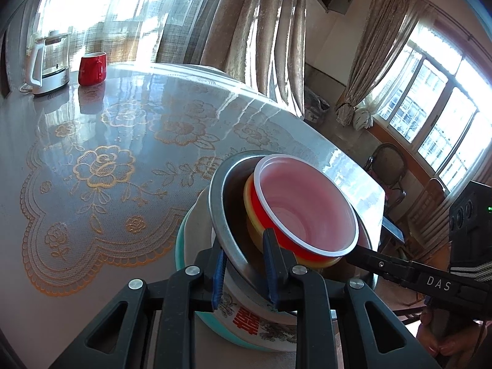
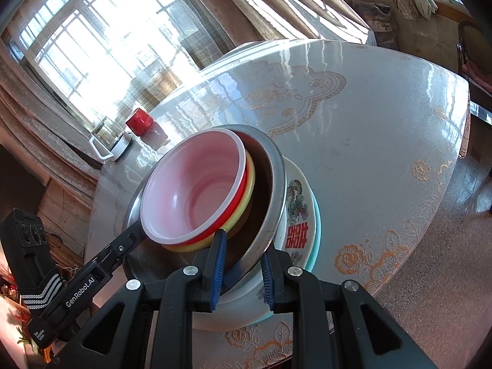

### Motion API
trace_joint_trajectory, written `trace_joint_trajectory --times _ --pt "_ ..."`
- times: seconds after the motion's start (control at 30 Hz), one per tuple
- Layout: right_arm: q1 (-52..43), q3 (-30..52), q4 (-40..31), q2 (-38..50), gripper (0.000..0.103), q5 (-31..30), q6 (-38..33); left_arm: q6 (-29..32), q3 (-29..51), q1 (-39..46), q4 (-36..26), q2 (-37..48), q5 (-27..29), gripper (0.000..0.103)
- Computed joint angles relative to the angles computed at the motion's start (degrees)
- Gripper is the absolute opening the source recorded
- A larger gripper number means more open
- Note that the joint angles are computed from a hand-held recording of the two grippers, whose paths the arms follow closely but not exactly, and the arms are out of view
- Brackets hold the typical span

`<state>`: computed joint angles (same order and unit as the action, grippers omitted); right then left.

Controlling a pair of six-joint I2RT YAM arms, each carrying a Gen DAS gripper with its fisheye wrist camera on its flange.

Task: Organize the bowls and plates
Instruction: 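Carry the nested bowls with both grippers and lower them onto the plate stack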

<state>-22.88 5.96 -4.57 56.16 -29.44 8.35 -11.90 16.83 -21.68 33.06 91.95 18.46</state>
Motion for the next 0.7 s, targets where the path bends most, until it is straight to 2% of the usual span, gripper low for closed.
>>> trace_joint_trajectory --times 0.4,0.53,0.7 --pt "-0.7 -0.6 -0.1 0.2 0.025 -1.3 -0.9 -0.4 -2.4 0.7 3.0 1.8 0.3 0.026" --pt "-1.1 -0.9 0.6 0.7 0.025 -0.7 -1.1 -0.6 -4.2 0.6 4.8 1.0 -0.7 0.036" --pt "-3.5 -1.9 0.5 -1.2 0.025 -2.5 -1.3 -1.5 -4.7 0.3 5.0 0.9 -1.3 0.043"
